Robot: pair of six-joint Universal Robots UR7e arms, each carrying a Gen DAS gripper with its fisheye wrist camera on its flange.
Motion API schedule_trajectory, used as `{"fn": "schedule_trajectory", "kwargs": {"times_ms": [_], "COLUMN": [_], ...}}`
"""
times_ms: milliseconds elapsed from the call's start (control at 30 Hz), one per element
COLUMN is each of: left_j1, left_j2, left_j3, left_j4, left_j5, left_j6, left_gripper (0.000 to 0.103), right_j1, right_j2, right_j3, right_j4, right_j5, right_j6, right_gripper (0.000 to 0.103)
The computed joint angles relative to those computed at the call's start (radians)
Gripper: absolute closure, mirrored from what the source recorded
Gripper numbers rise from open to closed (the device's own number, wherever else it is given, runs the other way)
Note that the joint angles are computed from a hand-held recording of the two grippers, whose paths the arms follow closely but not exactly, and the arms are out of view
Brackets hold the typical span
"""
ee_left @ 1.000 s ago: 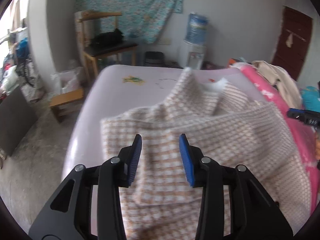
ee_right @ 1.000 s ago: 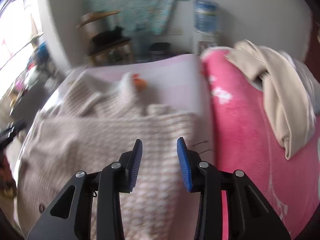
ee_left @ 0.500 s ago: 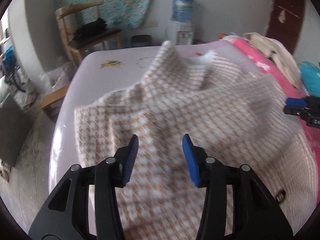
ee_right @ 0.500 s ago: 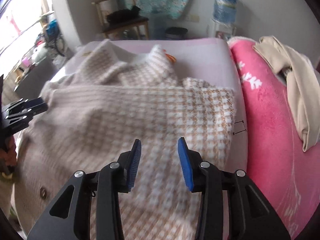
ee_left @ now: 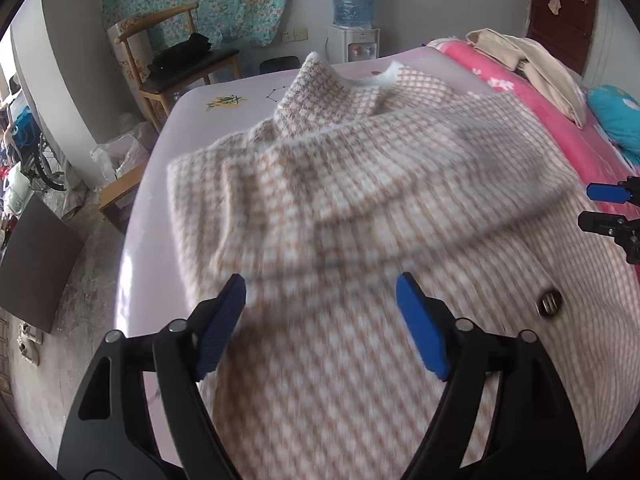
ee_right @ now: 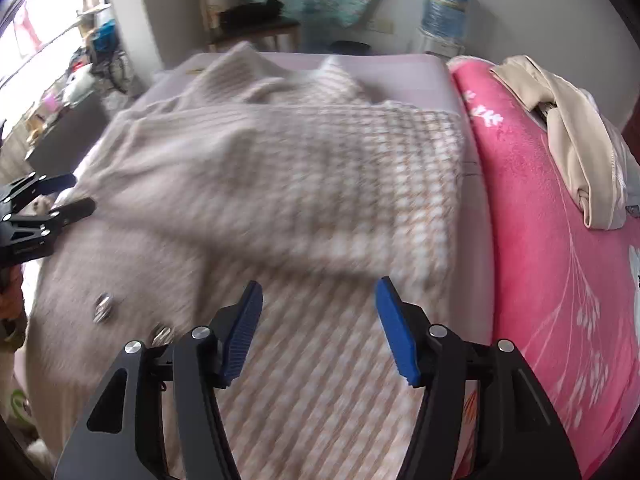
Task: Fold large clothes
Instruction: 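Move both open tools over the coat toward its white hem, then close both tools on the coat's white-trimmed hem edge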
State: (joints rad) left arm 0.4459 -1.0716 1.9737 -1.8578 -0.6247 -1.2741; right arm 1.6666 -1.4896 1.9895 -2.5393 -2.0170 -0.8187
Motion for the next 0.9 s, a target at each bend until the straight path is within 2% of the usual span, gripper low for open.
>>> {"fn": "schedule_trajectory", "kwargs": {"times_ms": [100,167,267,333,367,433,467,600,767,867,900], "left_j1": [-0.075,-0.119,-0.19,-0.219,-0.228,-0.236,-0.253,-0.319,-0.421,-0.505,-0.512], "left_j2": [-0.028,-0.036,-0.028,-0.016,-0.009,0.027,0.028,0.014,-0.046,-0.102,-0.11], "left_j3": [0.031,0.059,0.099,0.125,0.136,0.136,0.143,0.144,0.183,0.239,0.249], "left_j4": [0.082,0.086,0.098,0.078,0.069,0.101,0.113,0.202,0.27,0.245,0.226], "left_j5": [-0.067,-0.121,-0.195,-0.235,-0.25,-0.288,-0.277,-0.302,-0.388,-0.455,-0.46], "left_j6": [-0.109,-0.159,-0.267,-0.313,-0.327,-0.377,-0.41,-0.523,-0.639,-0.739,-0.757], "left_gripper": [0.023,0.022,0.021,0.019,0.019,0.018,0.018,0.018,0.018,0.018,0.018], "right_j1": [-0.004,-0.011,-0.019,-0.038,-0.06,-0.083,-0.091,-0.145,-0.234,-0.294,-0.314], "right_j2": [-0.102,-0.168,-0.253,-0.3,-0.324,-0.344,-0.361,-0.472,-0.602,-0.653,-0.671], "right_j3": [0.089,0.139,0.236,0.287,0.307,0.339,0.35,0.343,0.35,0.346,0.342], "right_j4": [0.034,0.075,0.051,0.04,0.056,0.04,0.039,0.122,0.173,0.214,0.23], "right_j5": [0.012,0.019,-0.01,-0.012,0.002,-0.018,-0.019,0.057,0.112,0.114,0.119], "right_j6": [-0.011,0.004,-0.006,-0.006,0.003,0.005,0.01,0.031,-0.018,-0.026,-0.026], "right_gripper": [0.041,0.04,0.04,0.033,0.025,0.024,0.024,0.024,0.024,0.024,0.024]}}
